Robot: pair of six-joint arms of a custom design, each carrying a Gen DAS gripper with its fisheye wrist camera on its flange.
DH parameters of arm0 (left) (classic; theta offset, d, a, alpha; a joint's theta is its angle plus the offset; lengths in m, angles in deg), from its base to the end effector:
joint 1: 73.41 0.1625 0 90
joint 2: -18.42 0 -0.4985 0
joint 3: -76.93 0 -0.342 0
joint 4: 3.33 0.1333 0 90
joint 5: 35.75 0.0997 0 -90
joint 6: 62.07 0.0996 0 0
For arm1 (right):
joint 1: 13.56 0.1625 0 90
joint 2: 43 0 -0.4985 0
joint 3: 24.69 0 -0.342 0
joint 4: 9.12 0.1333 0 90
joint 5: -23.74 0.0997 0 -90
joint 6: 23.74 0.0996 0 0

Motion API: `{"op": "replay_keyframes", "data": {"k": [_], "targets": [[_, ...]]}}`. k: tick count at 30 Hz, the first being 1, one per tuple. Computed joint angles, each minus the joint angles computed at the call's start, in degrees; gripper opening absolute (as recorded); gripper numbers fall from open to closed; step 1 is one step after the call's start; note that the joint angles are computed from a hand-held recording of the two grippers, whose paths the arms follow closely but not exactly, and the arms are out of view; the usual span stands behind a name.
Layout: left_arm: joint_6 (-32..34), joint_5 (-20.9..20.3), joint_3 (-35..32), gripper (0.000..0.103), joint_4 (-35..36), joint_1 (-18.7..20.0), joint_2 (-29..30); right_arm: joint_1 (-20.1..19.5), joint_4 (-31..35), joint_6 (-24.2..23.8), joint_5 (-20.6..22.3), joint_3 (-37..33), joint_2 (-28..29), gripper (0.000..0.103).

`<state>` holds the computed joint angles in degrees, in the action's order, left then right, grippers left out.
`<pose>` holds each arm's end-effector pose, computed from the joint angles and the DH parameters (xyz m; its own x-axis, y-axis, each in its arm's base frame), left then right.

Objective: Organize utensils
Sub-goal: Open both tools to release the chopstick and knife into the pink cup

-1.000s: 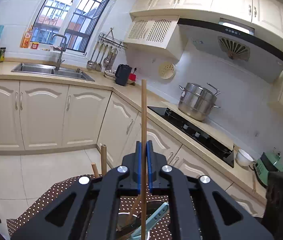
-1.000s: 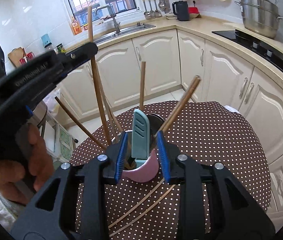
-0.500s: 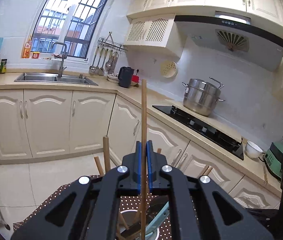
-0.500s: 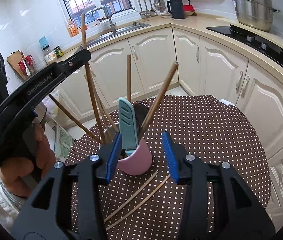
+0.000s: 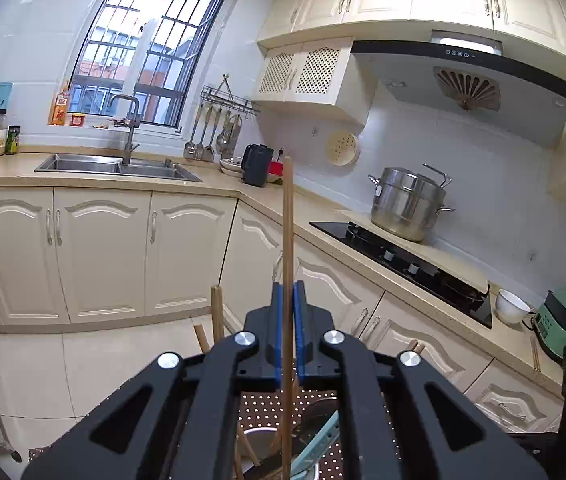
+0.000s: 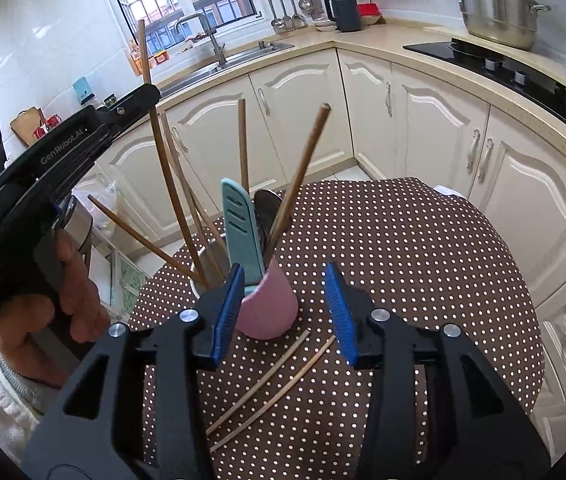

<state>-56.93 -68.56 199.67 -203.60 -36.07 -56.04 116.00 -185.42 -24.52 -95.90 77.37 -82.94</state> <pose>-0.2306 -0.4489 0.4502 -0.8815 0.0063 -0.4722 0.4542 0.2854 -0.8440 0.4906 -0.4619 0.1421 -0.7911 -0.4069 0.4567 -0.5918 0.6978 -0.4034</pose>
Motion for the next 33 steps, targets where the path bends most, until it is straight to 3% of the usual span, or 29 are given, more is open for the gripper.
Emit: {"op": "replay_keyframes", "data": {"k": [15, 24, 33], "targets": [[6.06, 3.43, 2.51, 0.005, -3.61, -2.02, 0.93, -0.78, -0.57, 2.05, -0.19, 1.97, -0.82, 0.042], [4.71, 3.32, 1.77, 0.005, -4.23, -1.29, 1.11, -0.87, -0.68, 1.96, -0.14, 1.67, -0.47, 0.043], [0.44, 3.54, 3.04, 0.005, 3.30, -1.37, -0.52, -1.42, 0.25, 3.69, -0.19, 2.03, -0.73, 0.043]]}}
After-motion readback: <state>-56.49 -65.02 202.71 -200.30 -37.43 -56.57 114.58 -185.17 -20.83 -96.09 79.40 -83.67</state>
